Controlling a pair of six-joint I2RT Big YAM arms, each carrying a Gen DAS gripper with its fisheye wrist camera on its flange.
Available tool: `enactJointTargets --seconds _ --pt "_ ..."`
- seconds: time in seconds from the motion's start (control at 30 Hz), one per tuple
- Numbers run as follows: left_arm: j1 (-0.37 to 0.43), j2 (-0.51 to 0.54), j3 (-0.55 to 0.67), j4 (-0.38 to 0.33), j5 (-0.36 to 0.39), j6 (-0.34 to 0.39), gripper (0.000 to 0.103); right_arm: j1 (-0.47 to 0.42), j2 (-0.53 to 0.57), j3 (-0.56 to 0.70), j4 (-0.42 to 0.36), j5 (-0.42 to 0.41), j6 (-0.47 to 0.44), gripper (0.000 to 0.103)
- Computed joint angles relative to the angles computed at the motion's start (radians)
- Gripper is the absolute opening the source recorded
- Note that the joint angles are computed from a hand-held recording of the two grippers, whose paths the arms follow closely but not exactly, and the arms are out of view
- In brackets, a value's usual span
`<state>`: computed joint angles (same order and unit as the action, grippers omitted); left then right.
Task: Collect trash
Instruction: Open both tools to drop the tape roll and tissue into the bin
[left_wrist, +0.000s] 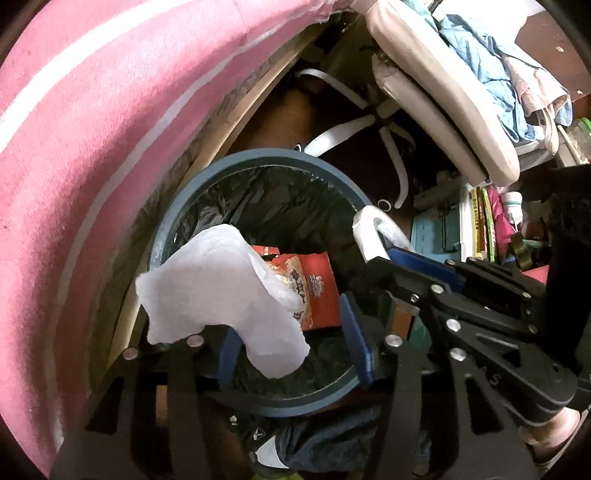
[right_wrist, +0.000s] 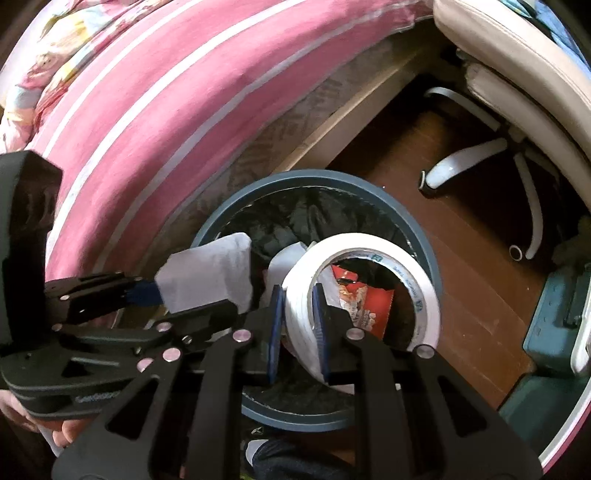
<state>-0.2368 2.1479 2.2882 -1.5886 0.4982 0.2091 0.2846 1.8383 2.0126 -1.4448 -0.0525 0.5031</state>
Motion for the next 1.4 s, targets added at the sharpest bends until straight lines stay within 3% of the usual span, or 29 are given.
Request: enactJointTargets --seconds 0.23,0.4,0.53,0.67,0.77,0.87,1.07,1.27,1.4 --pt "0.005 0.01 0.019 -0.012 0.013 -0.018 0.055 -0.01 -0.011 -0.013 0.011 0.0 0.018 0.019" --pt "0.003 0.021 0.035 -0.028 0.02 -0.033 0.067 -0.013 -0.005 -0.006 0.001 0.026 0.037 0.025" --pt "-0.006 0.041 0.062 -0.066 0.021 -0.025 0.075 -0.019 -0.007 -0.01 -0.016 0.087 0.065 0.029" --pt "-0.025 0.021 0.037 -0.024 -0.042 0.01 0.08 -0.017 0.008 0.007 -0.057 0.156 0.085 0.039" --pt "-0.041 -0.009 -0.002 0.027 -0.097 0.056 0.081 -0.022 0.012 0.012 -0.07 0.182 0.085 0.044" --pt "-0.06 -0.052 -0.064 0.097 -0.159 0.117 0.082 -0.024 0.015 0.017 -0.09 0.218 0.072 0.055" --pt "-0.09 -0.121 -0.159 0.18 -0.199 0.257 0.082 -0.023 0.017 0.021 -0.115 0.267 0.077 0.057" --pt "-0.14 -0.215 -0.323 0.32 -0.347 0.464 0.082 -0.054 -0.005 -0.015 -0.102 0.225 0.154 0.057" --pt "-0.153 -0.245 -0.377 0.337 -0.363 0.56 0.083 -0.06 0.003 -0.004 -0.112 0.212 0.167 0.057"
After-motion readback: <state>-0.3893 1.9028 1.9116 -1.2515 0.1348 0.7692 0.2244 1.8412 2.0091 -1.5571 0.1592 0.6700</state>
